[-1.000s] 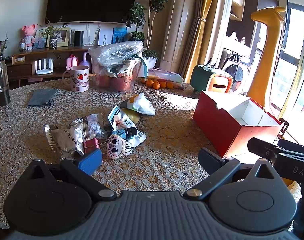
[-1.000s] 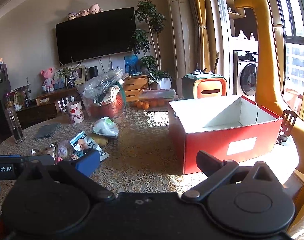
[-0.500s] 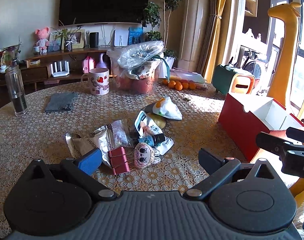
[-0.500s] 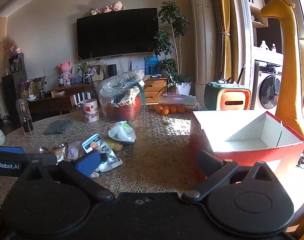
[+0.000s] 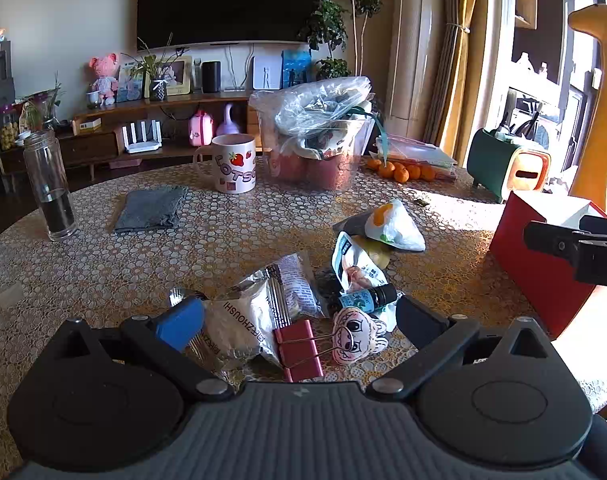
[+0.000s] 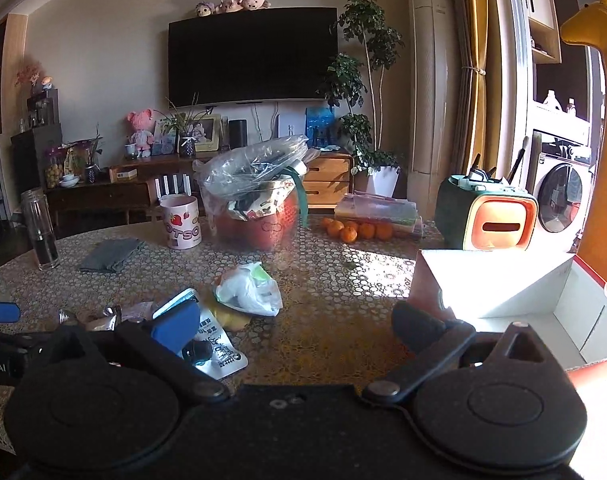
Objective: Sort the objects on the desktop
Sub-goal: 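Move left tool to the silver snack bag while right tool reaches the white plastic bag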
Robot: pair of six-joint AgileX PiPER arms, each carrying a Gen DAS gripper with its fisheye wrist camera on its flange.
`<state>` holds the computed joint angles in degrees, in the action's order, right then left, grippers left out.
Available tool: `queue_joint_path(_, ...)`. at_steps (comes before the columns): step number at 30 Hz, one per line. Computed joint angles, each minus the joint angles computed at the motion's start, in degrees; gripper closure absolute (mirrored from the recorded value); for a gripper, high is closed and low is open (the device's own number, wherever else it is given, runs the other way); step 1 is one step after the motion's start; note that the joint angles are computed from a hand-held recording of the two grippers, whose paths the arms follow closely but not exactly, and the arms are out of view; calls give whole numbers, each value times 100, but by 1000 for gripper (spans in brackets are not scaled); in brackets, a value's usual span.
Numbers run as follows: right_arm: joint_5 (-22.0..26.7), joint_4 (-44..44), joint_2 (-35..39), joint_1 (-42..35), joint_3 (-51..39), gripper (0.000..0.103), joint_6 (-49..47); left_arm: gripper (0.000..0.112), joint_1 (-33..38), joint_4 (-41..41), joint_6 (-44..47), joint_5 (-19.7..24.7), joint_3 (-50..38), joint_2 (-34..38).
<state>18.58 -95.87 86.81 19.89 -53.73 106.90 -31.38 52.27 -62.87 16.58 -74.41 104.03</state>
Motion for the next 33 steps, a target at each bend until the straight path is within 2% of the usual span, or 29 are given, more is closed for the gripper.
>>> queue_joint_path(7, -412, 456, 941, -208, -1051, 2, -797, 9, 364, -736, 753, 16, -452, 427)
queue_joint_path(15, -646, 2493, 1880, -350, -2275, 2, -3178, 9, 666, -1680, 1787, 233, -1100, 997)
queue_joint_path(17, -661, 2951, 2111, -376, -2566, 2, -3733, 9, 760, -2134, 2261, 270, -1277, 1142)
queue_joint_path(21, -623, 4142, 2551, -439, -3133, 3, -4996, 9, 900, -2835, 3052, 360, -1497, 1367)
queue_joint_path(25, -524, 5289, 2961, -490, -3676, 3, -6176, 9, 1023, -3289, 3457, 470, -1657, 1539)
queue_joint_path(30, -285, 5899, 3448, -490, -4296, 3, -6788, 9, 1110, -3815, 3892, 621, -1855, 1715)
queue_joint_path(33, -20, 6563, 3785, -523, -4781, 4, -7386, 9, 1129, -4136, 4199, 688, -1954, 1797)
